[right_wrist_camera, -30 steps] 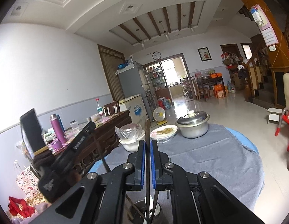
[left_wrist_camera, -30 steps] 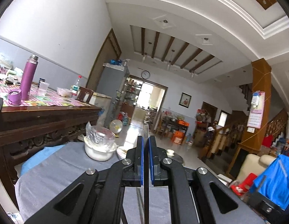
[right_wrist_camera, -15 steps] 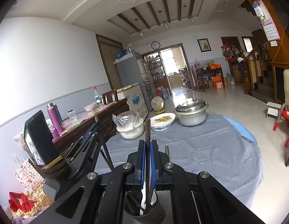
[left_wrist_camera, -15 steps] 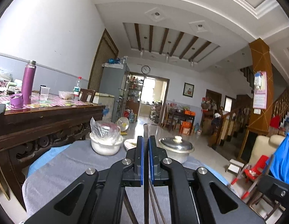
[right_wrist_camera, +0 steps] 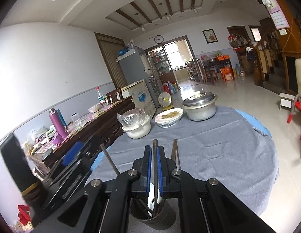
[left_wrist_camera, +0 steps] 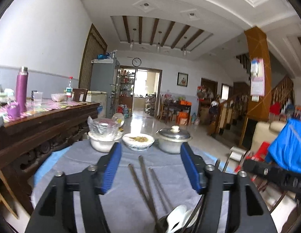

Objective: Organize utensils
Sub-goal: 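Lower the chopstick into the cup with the right tool while the left tool releases its chopstick, then move both open tools away from the cup toward the remaining chopsticks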

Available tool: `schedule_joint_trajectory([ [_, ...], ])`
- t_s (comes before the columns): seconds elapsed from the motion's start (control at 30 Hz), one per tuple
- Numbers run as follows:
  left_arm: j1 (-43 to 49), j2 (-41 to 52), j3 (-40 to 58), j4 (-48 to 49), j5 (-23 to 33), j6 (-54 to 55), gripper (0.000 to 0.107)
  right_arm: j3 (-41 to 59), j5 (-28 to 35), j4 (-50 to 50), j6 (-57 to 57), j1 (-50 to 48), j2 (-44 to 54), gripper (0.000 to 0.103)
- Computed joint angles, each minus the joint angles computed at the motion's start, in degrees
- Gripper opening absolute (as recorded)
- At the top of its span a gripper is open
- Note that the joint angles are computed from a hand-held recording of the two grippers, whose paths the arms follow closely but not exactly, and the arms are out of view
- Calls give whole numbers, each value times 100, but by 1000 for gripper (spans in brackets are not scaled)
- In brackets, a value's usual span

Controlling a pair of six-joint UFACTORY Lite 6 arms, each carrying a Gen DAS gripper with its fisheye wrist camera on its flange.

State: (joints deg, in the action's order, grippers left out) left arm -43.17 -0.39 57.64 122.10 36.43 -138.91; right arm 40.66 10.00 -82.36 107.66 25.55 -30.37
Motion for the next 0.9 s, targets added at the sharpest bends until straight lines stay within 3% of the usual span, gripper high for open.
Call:
schedule_joint_trajectory([
  [0.13,-122,-267,-185,-994,-327,1456,84,-24,-98,626,-605,-178,69,7],
  [0.27,-150,-366,-193,-2885,-685,3324,87,-159,-228,1778,-1680,-358,43,8],
  [0.4,-64,-167,-30,-4475,-542,4820,87,-328,-280,2946,-2797,-495,-27,8],
  [0.63,272,-83,-25,-5622,-378,5648,87,-486,-344,4388,-4089,-697,53,12],
  [0.9,508,71,-13,-6160,-427,6071,87,-476,-283,4391,-4036,-653,208,12],
])
